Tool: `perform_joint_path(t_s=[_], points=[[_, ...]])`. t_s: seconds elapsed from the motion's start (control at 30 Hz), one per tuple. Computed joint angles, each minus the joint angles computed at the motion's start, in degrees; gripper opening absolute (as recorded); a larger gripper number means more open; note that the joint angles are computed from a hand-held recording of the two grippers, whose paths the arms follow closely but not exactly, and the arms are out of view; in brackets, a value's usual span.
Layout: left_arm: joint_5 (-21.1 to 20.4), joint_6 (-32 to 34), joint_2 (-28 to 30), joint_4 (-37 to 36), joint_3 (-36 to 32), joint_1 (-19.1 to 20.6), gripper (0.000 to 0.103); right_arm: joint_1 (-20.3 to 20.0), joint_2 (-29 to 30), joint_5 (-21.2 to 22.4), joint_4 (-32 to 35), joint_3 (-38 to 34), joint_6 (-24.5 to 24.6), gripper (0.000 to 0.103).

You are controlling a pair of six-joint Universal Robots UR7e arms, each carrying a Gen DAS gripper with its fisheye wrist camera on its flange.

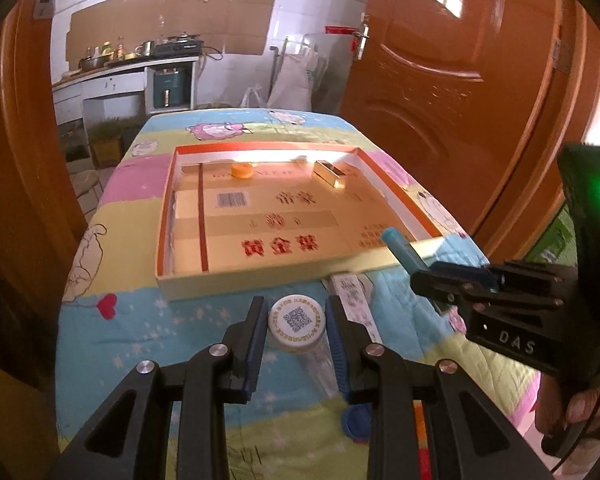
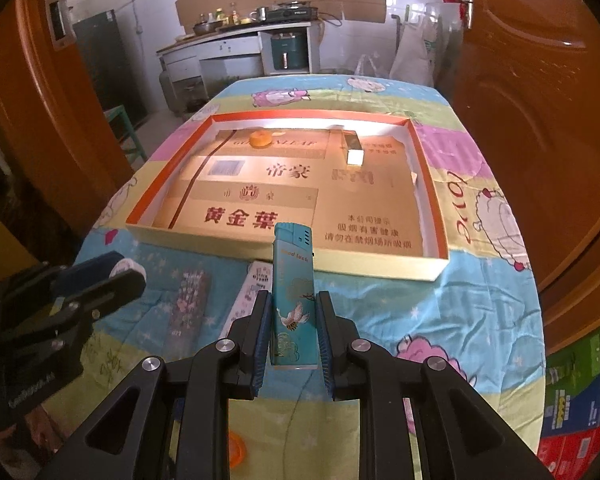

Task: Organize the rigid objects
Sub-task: 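Carry the lighter with the right tool while the left tool carries the white cap into the tray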

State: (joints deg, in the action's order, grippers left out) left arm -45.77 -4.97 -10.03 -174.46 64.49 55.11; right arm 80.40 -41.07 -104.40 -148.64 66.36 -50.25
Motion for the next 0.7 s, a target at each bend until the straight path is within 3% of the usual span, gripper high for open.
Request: perform_joint_path(t_s=[0.33, 0.53, 0.7], points=[[3.48, -1.0, 3.65, 3.51, -10.35, 1.32, 0.03, 1.12, 4.01, 0.81, 3.53, -7.42, -0.96, 0.023], [7.24, -1.35, 7.71, 9.74, -20.13, 1.88, 0.03, 1.45, 6.67, 1.48, 5.63, -12.43, -0.85, 0.023], [8.0, -1.24, 10.8, 14.74, -27.92, 2.64, 0.03, 1.79, 9.69, 1.68, 8.16, -17.85, -0.58, 0.023]])
